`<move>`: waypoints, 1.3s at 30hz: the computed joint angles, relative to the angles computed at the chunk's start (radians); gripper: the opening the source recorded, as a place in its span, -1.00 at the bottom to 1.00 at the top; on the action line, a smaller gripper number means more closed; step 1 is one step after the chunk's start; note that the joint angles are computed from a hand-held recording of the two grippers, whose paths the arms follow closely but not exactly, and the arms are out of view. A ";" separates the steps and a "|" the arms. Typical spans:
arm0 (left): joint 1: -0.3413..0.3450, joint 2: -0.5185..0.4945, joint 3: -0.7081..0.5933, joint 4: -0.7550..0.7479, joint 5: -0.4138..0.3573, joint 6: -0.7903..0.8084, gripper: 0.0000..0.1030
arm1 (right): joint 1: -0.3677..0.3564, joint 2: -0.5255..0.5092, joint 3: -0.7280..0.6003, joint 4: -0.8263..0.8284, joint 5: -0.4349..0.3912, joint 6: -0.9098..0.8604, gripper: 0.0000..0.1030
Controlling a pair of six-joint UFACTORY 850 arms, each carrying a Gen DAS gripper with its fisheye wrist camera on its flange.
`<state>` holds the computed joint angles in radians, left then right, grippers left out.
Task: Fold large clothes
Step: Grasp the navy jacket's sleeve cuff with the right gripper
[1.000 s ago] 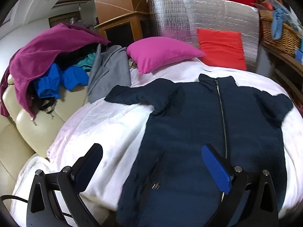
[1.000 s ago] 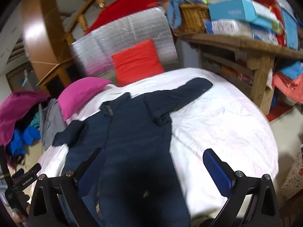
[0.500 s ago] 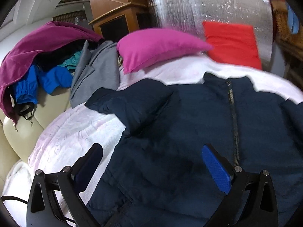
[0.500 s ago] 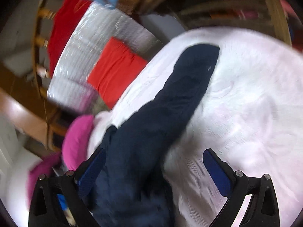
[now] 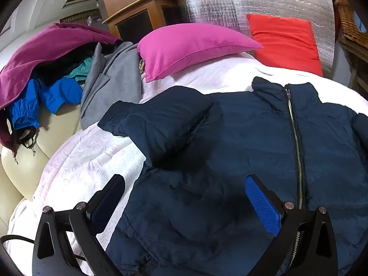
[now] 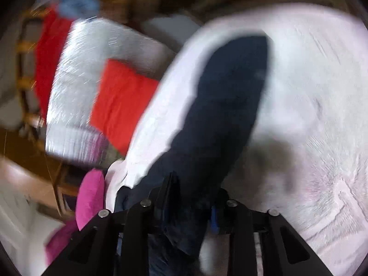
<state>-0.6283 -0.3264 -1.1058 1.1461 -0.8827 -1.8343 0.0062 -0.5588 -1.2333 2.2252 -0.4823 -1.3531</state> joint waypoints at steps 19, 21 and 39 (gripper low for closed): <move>0.007 0.109 0.098 -0.012 0.034 -0.076 1.00 | 0.193 0.118 0.154 -0.181 -0.200 0.186 0.47; 0.009 0.117 0.103 -0.008 0.035 -0.086 1.00 | 0.168 0.190 0.209 -0.207 -0.124 0.220 0.48; -0.028 0.052 0.040 0.014 0.031 -0.026 1.00 | 0.035 0.113 0.152 0.081 -0.041 0.074 -0.21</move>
<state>-0.6565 -0.2747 -1.0660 1.1605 -0.8512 -1.8604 0.0414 -0.4454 -1.0811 2.3058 -0.5233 -1.2790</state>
